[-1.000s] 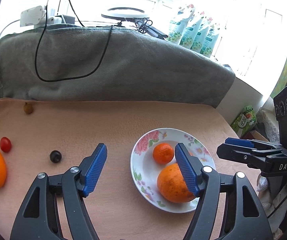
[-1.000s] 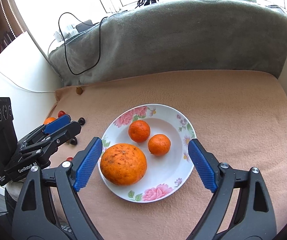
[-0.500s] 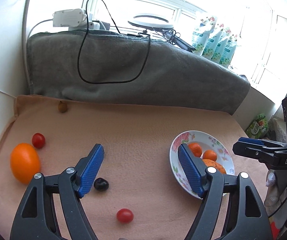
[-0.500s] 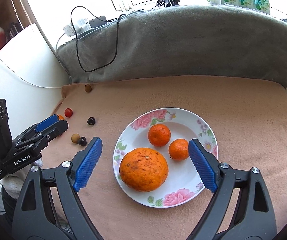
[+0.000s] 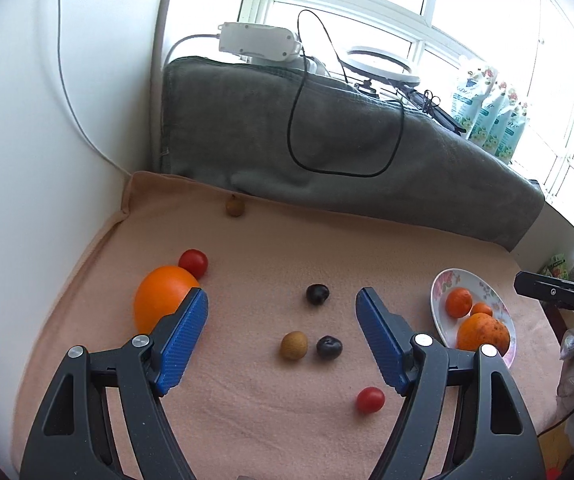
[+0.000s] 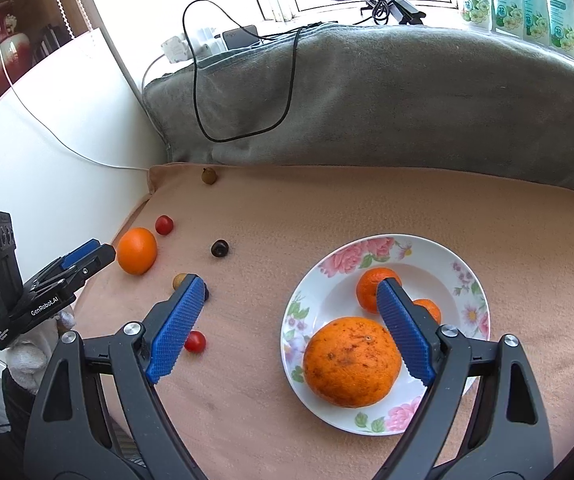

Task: Organize fruits
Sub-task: 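Move the right tool toward the large bright orange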

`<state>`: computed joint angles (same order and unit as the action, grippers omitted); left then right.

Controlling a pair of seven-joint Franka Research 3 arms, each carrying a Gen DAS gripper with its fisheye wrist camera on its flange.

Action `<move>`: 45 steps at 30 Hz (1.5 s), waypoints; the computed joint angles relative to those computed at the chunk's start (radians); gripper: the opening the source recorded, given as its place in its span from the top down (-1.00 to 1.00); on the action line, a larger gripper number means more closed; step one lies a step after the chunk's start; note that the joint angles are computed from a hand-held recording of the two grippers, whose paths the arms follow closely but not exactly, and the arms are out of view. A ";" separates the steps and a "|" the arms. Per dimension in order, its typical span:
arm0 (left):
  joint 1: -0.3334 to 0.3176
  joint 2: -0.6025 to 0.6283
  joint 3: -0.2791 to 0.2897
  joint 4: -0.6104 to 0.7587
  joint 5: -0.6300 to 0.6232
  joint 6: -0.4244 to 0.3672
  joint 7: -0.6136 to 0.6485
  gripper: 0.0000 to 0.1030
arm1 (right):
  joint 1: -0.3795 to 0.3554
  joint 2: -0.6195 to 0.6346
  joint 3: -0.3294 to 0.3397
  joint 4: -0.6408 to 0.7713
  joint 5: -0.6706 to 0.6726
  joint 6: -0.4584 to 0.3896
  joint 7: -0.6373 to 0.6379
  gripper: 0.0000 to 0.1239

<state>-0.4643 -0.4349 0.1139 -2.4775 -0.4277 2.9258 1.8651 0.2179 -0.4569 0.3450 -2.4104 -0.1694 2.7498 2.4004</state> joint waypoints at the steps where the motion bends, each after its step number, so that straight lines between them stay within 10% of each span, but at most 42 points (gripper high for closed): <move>1: 0.008 -0.004 0.004 -0.006 0.001 0.001 -0.001 -0.49 | 0.002 0.012 0.002 0.011 0.000 0.003 -0.001 -0.46; 27: 0.126 0.076 0.031 -0.017 0.022 0.002 0.015 -0.49 | 0.267 0.521 -0.151 0.484 0.003 -0.047 -0.126 -0.46; 45: 0.156 0.182 0.015 0.096 -0.357 -0.145 0.267 -0.49 | 0.295 0.794 -0.148 0.754 0.492 -0.063 -0.431 -0.46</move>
<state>-0.3081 -0.2529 0.1286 -2.3815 -0.7844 2.7804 2.1316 0.5127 0.3373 0.1968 -1.6564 0.3231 2.6872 1.9696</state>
